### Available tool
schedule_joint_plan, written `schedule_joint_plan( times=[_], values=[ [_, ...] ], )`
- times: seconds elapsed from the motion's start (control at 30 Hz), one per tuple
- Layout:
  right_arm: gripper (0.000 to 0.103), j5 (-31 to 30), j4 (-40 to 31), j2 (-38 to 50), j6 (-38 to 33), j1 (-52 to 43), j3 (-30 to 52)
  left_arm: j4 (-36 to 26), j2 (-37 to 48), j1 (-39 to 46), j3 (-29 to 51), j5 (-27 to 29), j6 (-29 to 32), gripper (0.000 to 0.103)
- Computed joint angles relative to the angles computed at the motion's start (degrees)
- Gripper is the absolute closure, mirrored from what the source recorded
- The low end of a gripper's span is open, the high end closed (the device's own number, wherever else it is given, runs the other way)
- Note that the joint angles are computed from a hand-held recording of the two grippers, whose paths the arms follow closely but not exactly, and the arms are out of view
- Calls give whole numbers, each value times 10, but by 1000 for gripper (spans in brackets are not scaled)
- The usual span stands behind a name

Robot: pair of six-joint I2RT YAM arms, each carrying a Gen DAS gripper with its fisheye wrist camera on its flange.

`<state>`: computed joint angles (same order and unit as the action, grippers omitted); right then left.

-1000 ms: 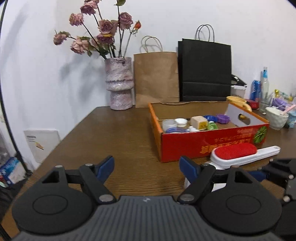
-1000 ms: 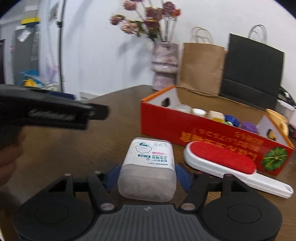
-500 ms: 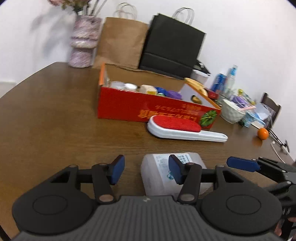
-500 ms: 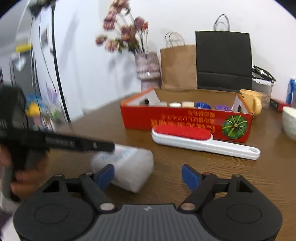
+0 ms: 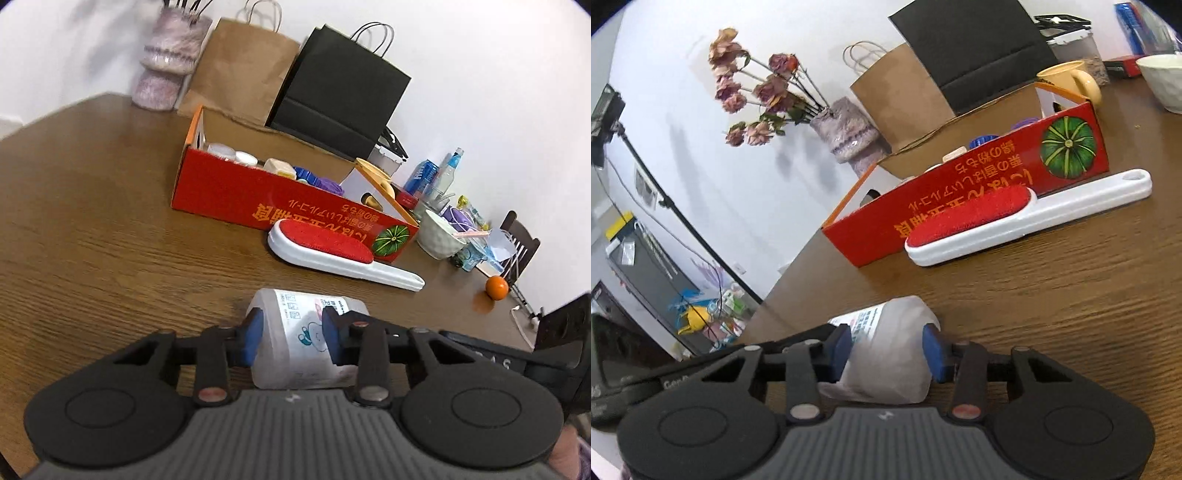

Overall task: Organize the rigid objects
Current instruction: 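Carry the pill bottle into the red box with the left tool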

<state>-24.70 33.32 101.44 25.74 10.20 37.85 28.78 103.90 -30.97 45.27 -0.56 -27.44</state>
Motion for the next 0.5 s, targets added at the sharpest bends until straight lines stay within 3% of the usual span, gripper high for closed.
schedule_joint_plan(
  times=[0.1,0.27,0.4,0.5],
  values=[
    [69,25,28,-41,-14,14,-42,30,-32,-56,-44,-93,16,69],
    [71,86,89,-184,-58,51,-177,137,-97,-174,-157,-259,3,74],
    [71,126,84,-321,-75,81,-266,167,-141,-252,-211,-336,-31,75],
    [71,128,51,-391,-79,82,-289,170,-160,-287,-222,-371,-12,75]
  ],
)
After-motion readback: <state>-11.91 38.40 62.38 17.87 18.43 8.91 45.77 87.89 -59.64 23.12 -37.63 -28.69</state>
